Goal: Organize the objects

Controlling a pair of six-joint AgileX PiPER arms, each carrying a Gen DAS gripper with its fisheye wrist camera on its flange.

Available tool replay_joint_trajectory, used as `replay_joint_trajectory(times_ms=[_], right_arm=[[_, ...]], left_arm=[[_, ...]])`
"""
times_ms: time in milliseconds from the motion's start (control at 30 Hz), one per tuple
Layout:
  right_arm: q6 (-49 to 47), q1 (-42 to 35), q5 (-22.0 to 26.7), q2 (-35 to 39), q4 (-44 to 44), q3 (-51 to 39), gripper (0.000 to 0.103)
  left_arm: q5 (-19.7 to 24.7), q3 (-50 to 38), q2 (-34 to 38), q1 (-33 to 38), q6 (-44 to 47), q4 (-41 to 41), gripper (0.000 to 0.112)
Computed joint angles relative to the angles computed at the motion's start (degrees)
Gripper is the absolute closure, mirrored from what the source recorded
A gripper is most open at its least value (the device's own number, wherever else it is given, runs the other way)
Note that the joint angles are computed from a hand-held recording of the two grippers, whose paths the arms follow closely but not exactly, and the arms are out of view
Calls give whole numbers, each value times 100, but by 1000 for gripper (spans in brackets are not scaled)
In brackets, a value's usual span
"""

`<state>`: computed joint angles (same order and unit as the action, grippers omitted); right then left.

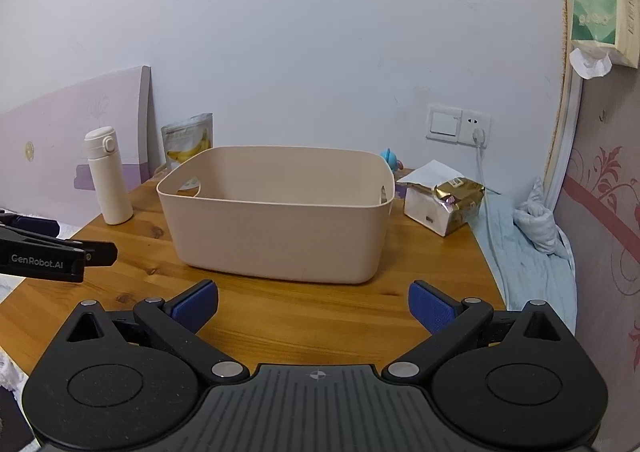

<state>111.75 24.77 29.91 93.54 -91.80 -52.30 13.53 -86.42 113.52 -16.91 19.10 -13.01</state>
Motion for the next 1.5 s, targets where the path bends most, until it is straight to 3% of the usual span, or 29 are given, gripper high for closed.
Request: replay_joint_trajectory(times_ms=[433,967,1133,1300,1500], right_arm=[[557,404,332,-169,15,370,0],[753,676,701,-514,184,764,0],[652,739,726,-467,266,724,0],[400,842,895,-357,447,611,0],[233,757,769,-288,537,514,0]], left_arm=[[-186,739,-425,161,1939,-1721,19],[-36,1134,-642,376,3294,-3051,19],[-1,1266,-839,364,2813,-2550,19],[-77,1434,-1023,387,3079,-2770,19],[166,1337,-1039,469,2935,-2666,18]])
